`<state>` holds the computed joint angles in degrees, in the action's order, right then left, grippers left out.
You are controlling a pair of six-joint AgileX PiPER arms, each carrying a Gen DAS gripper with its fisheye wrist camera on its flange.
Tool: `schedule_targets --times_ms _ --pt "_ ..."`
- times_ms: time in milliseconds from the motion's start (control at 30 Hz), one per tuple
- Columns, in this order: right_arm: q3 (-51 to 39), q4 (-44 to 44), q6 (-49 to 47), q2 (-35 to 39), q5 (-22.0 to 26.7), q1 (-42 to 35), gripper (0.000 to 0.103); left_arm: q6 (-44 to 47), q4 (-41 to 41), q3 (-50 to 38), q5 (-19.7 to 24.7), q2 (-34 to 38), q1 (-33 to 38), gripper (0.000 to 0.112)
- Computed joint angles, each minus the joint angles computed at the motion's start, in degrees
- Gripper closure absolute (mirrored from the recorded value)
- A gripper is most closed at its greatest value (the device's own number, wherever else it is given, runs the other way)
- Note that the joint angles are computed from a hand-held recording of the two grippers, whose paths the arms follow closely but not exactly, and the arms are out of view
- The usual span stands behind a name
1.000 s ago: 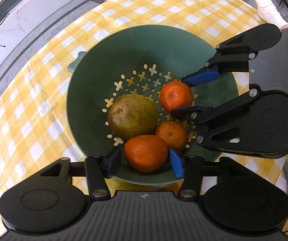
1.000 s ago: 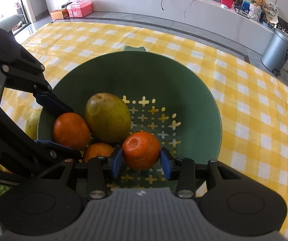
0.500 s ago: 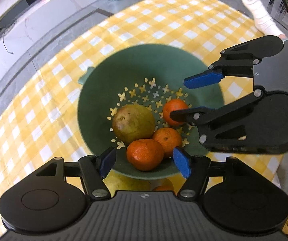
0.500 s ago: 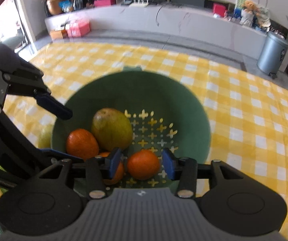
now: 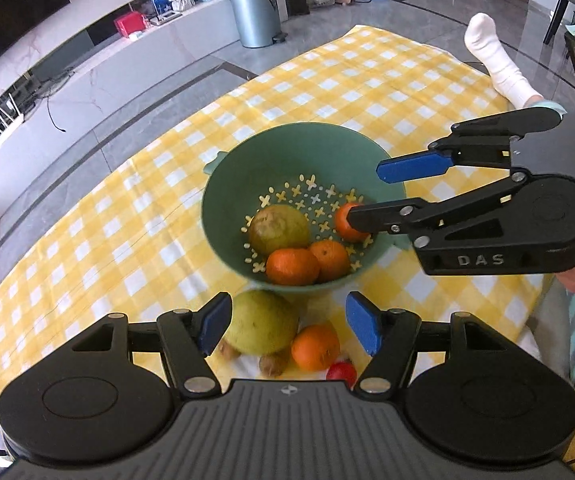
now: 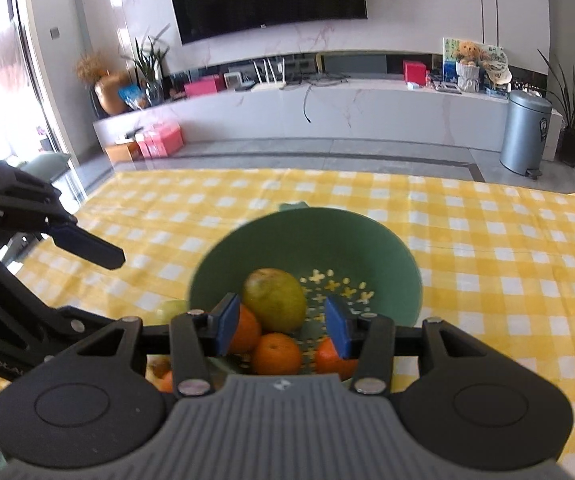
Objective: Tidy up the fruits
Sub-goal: 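Move both open tools back toward the remaining fruit, then grasp a yellow-green pear with the left tool while the right tool grasps an orange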
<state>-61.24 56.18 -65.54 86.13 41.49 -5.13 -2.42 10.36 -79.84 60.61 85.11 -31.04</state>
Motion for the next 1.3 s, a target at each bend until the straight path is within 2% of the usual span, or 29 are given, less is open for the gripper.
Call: schedule_targets --times_ms 133,300,467,667,800,867,1033,1167,1300 --pt "5.9 3.9 -2.3 -5.1 2.0 -1.6 0.058 -0.4 2.5 4.5 -0.5 -4.1 -1.5 0.035" --pt "13.0 4.3 -3.3 -11.3 1.7 -1.5 0.058 -0.5 4.3 10.5 -1.8 -7.6 -2.8 0.035" --pt "16.8 4.7 -3.9 -13.0 1.2 0.4 0.058 0.2 3.9 15.9 -5.0 -10.2 -2.5 0.036" --pt "17.6 2.5 -1.1 -7.7 -3.3 5.5 0.058 5.6 -0.3 19.9 -10.0 -10.6 2.0 0.036" --pt "16.0 2.5 -0.3 -3.4 -4.4 6.9 0.056 10.1 -4.3 22.1 -13.7 -9.7 6.1 0.036" --pt "15.4 3.1 -0.4 -1.8 -4.7 7.5 0.052 12.6 -6.3 22.7 -14.7 -8.8 7.9 0.036" --pt "13.6 5.3 -1.3 2.1 -5.3 10.0 0.052 17.3 -9.3 23.7 -16.6 -7.6 10.7 0.036" --pt "12.1 5.1 0.3 4.4 -7.9 12.9 0.052 21.9 -12.6 24.0 -18.0 -6.9 13.2 0.037" --pt "10.5 4.0 2.3 6.6 -9.2 14.4 0.052 28.5 -18.8 24.2 -18.7 -6.5 16.9 0.037"
